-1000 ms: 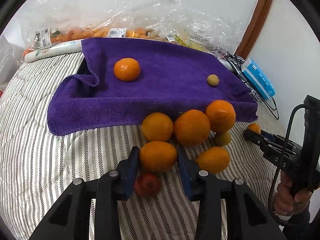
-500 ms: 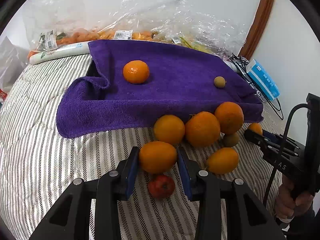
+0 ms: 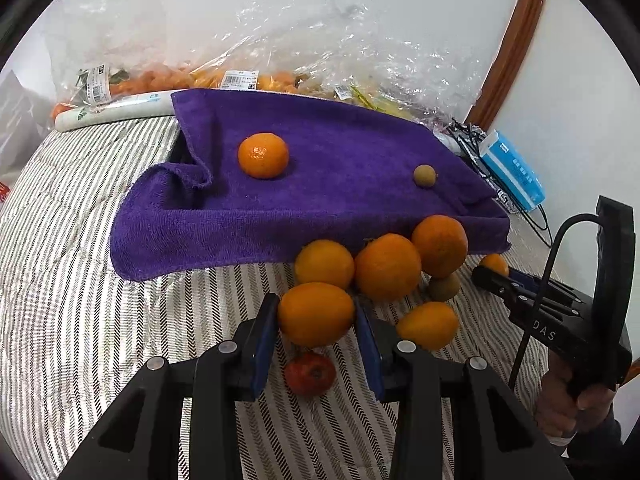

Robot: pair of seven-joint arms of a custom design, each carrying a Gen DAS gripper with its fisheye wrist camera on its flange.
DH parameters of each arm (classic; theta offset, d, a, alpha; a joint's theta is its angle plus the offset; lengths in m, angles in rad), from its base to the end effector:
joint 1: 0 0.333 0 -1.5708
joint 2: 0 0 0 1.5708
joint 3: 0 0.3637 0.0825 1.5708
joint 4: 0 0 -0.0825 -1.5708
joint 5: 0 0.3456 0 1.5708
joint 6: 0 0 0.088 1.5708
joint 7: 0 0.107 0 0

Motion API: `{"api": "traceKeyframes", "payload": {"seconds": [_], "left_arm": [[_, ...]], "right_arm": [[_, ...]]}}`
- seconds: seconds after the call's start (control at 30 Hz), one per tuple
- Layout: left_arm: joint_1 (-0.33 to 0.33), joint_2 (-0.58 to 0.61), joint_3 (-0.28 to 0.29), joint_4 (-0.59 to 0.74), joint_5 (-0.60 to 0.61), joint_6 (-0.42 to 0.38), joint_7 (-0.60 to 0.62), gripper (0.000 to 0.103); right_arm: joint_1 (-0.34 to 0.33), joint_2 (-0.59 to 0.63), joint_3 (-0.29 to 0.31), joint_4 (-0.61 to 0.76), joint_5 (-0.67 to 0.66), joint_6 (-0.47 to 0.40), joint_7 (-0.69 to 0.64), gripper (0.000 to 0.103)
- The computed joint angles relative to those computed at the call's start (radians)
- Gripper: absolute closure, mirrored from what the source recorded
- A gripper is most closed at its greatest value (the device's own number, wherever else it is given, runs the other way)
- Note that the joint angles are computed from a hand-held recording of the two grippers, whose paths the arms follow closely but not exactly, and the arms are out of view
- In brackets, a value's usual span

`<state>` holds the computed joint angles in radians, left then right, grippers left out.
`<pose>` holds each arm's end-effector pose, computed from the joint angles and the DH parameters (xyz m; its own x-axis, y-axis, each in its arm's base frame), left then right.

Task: Organize fruits
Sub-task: 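Grasp another large orange with the left gripper while the right gripper holds its orange, then carry both held oranges over the purple towel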

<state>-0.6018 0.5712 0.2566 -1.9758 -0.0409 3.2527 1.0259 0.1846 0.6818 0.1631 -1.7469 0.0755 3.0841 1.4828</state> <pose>0.6169 -0.2463 0.3404 0.0589 -0.9680 0.2441 -0.7559 -0.2030 -0.6224 0.6838 0.2143 0.3286 0.3172 -0.9433 -0.0980 -0.7661 -0.1939 -0.6128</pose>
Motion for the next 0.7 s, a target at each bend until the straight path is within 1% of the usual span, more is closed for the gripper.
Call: {"api": "traceKeyframes", "payload": {"seconds": [0.07,0.2,0.3,0.37,0.43,0.5,0.63,0.67,0.7], "left_arm": [[-0.006,-0.003,0.008,-0.004,-0.003,0.004,-0.001,0.067],[-0.013,-0.011,0.016,-0.010,-0.008,0.001,0.000,0.067],[-0.043,-0.018,0.051,-0.015,-0.011,-0.002,-0.008,0.067],[-0.078,-0.025,0.090,-0.021,-0.011,-0.003,-0.014,0.067],[-0.118,-0.033,0.135,-0.026,-0.012,-0.003,-0.023,0.067],[-0.143,-0.041,0.164,-0.029,-0.014,-0.008,-0.031,0.067],[-0.184,-0.054,0.216,-0.030,-0.006,-0.017,-0.054,0.067],[-0.216,-0.053,0.256,-0.027,-0.005,-0.027,-0.067,0.067],[-0.234,-0.052,0.279,-0.023,-0.001,-0.032,-0.079,0.067]], "right_arm": [[-0.004,-0.003,0.005,-0.008,0.004,0.012,0.001,0.071],[-0.037,-0.009,0.044,-0.019,0.015,0.022,-0.010,0.071],[-0.048,-0.022,0.056,-0.033,0.017,0.046,-0.016,0.071],[-0.060,-0.033,0.069,-0.042,0.016,0.064,-0.023,0.071],[-0.061,-0.047,0.068,-0.052,0.011,0.082,-0.025,0.071],[-0.060,-0.059,0.066,-0.060,0.004,0.098,-0.024,0.071],[-0.078,-0.083,0.084,-0.075,-0.009,0.134,-0.024,0.071],[-0.066,-0.089,0.068,-0.074,-0.012,0.134,-0.017,0.071],[-0.044,-0.095,0.041,-0.072,-0.015,0.132,-0.006,0.071]]}}
